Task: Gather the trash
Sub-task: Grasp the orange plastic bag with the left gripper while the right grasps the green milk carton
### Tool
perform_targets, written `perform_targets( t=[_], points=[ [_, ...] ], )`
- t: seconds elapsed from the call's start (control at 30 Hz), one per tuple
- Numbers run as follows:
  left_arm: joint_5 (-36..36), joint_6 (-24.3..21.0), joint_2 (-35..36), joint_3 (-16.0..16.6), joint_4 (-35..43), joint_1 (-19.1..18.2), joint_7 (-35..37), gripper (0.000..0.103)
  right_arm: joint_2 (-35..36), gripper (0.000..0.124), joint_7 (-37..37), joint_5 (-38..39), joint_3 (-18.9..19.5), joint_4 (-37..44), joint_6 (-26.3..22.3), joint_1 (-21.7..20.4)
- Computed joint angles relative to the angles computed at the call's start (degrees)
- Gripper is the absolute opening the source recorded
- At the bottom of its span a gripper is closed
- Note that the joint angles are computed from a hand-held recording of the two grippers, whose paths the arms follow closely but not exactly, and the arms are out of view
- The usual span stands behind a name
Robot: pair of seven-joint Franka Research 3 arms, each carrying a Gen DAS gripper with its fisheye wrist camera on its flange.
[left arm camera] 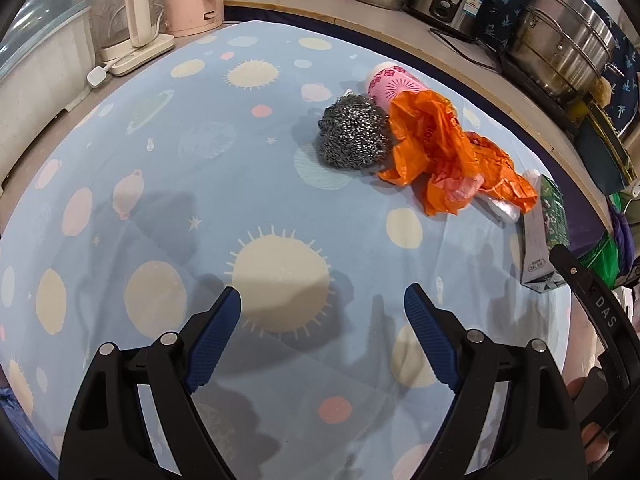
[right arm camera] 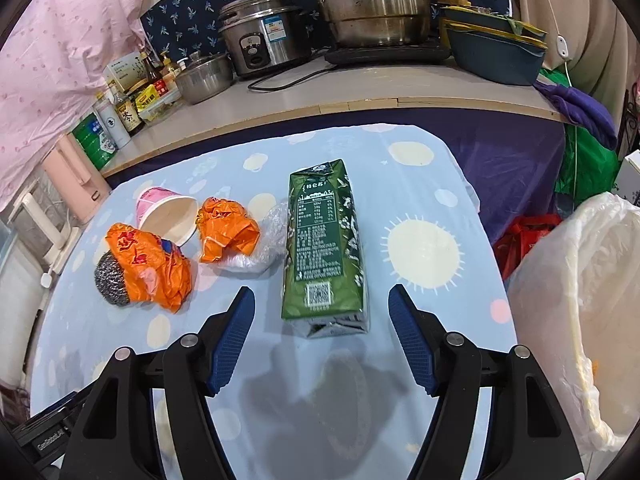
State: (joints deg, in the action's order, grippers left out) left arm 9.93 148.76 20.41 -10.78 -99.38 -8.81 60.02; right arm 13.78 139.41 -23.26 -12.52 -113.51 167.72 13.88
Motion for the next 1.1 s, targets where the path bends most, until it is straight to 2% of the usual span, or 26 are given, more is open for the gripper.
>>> perform_targets(
  t=[0.33,0.4,0.47,0.53,0.8,0.97,1.03,1.07,1.1],
  points=[
    [-0.9,-1.2,3.4,-0.4,4.7,-0.1,0.9,0.082,4.5,0.067,-3.9,4.5,0.2,4.9,-1.5,-0.3],
    [-0.6,-1.3,4.1,-0.4,5.9,-0.5,0.9,0.082,4.9,0.062,-4.8,5.7,0.2,5.1,-1.6,-0.4],
    [-0.2,-1.5,5.1,-0.3,7.6,-1.0,0.8,0.082,5.1,0.05,-6.2,7.2,0.4,5.2,-2.0,-0.7],
    [-0.1,-1.9,6.1,-0.3,9.3,-1.4,0.7,0.083,4.8,0.05,-7.0,8.1,0.4,4.6,-1.3,-0.7],
    [1.2,-3.8,11.7,0.2,18.9,-3.8,-0.2,0.086,2.6,0.049,-6.8,8.2,-1.1,1.0,1.6,0.6],
    [2.8,-5.8,17.3,1.3,27.5,-6.0,-1.5,0.087,1.7,0.049,-8.4,10.0,-0.2,-0.3,2.7,-0.1],
    [3.2,-7.2,20.1,1.7,31.5,-6.6,-2.1,0.087,1.6,0.049,-9.1,10.8,0.0,-0.5,3.0,-0.3],
    [3.1,-7.5,20.8,1.7,32.5,-6.7,-2.0,0.083,1.6,0.049,-9.6,11.3,0.2,-0.7,3.1,-0.5],
    [3.0,-8.6,22.0,1.7,34.5,-6.9,-1.8,0.075,1.6,0.049,-10.0,11.8,0.4,-0.8,3.2,-0.7]
  ],
)
